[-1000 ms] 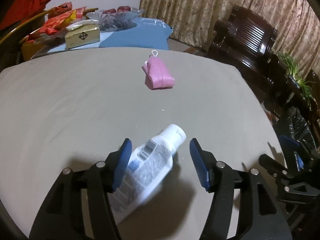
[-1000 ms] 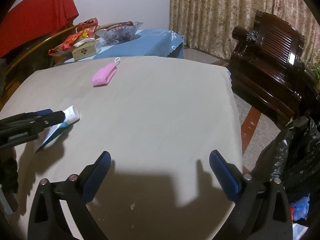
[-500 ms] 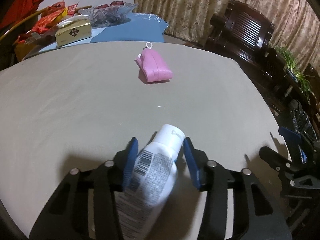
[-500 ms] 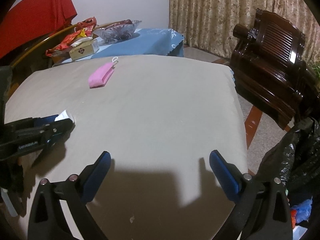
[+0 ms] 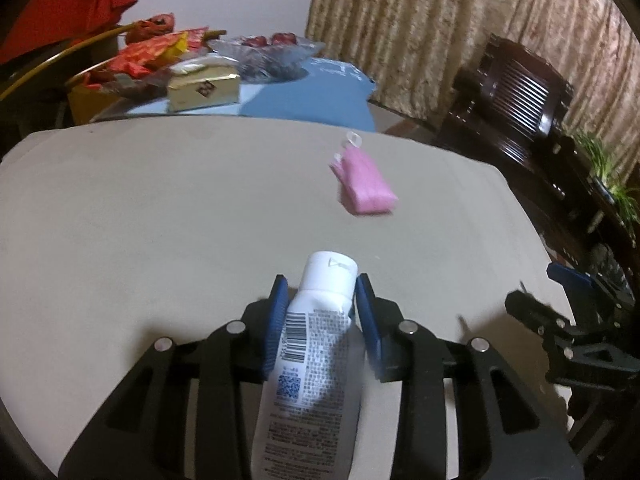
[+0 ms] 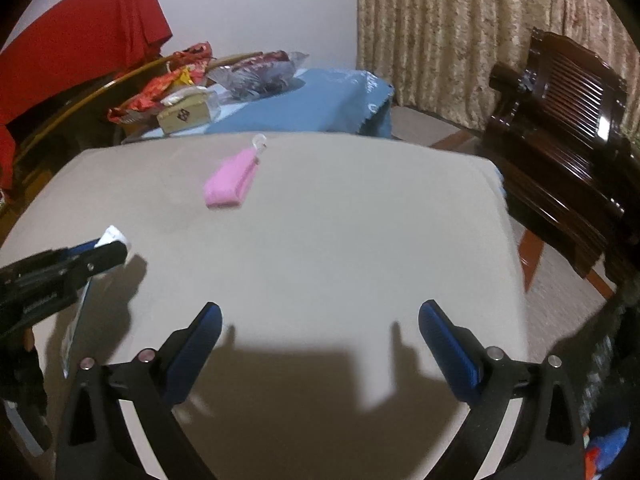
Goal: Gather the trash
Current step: 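Grasp the pink mesh pouch with the right gripper while the left gripper holds the tube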
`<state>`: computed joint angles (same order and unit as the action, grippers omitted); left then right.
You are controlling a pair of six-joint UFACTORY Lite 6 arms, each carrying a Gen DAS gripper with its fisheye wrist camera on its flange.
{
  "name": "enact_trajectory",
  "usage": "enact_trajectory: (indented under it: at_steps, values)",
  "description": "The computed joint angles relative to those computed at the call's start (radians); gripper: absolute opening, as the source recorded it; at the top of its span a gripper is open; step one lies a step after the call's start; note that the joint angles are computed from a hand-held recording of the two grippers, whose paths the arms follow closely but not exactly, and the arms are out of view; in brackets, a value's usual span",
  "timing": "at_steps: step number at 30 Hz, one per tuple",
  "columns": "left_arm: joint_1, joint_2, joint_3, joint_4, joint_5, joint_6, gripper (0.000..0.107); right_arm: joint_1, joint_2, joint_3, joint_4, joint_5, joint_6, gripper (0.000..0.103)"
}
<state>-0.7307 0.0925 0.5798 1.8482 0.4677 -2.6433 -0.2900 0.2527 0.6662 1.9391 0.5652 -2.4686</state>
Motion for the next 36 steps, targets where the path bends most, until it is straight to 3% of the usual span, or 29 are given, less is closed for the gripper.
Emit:
enact_trajectory:
  at_steps: [8,15,18,20,22,23,26,36]
  values:
    - [0.168,-0.068,-0.034,0.005,-0.022,0.062,0.033,0.230,0.201,0.287,0.105,-0.113,0.092,0.096]
    - [0.293,-0.061,-0.036,0.072,-0.043,0.045,0.033,0.348,0.378,0.518,-0.015,-0.198,0.307,0.090]
    - [0.317,-0.053,-0.027,0.079,-0.042,0.053,0.033,0.386,0.428,0.577,-0.095,-0.225,0.400,0.085]
    - [0.328,-0.054,-0.026,0.081,-0.047,0.052,0.033,0.406,0.452,0.607,-0.149,-0.238,0.448,0.073]
    - [0.324,-0.057,-0.031,0.080,-0.042,0.049,0.033,0.418,0.459,0.618,-0.143,-0.250,0.440,0.063]
    - [0.318,-0.061,-0.034,0.071,-0.039,0.056,0.033,0.415,0.461,0.624,-0.174,-0.240,0.466,0.048]
    - [0.301,-0.071,-0.042,0.057,-0.032,0.059,0.033,0.398,0.451,0.633,-0.317,-0.193,0.592,0.028]
    - [0.153,-0.170,-0.047,-0.195,0.033,0.237,0.033,0.292,0.175,0.348,-0.274,-0.060,0.468,0.025]
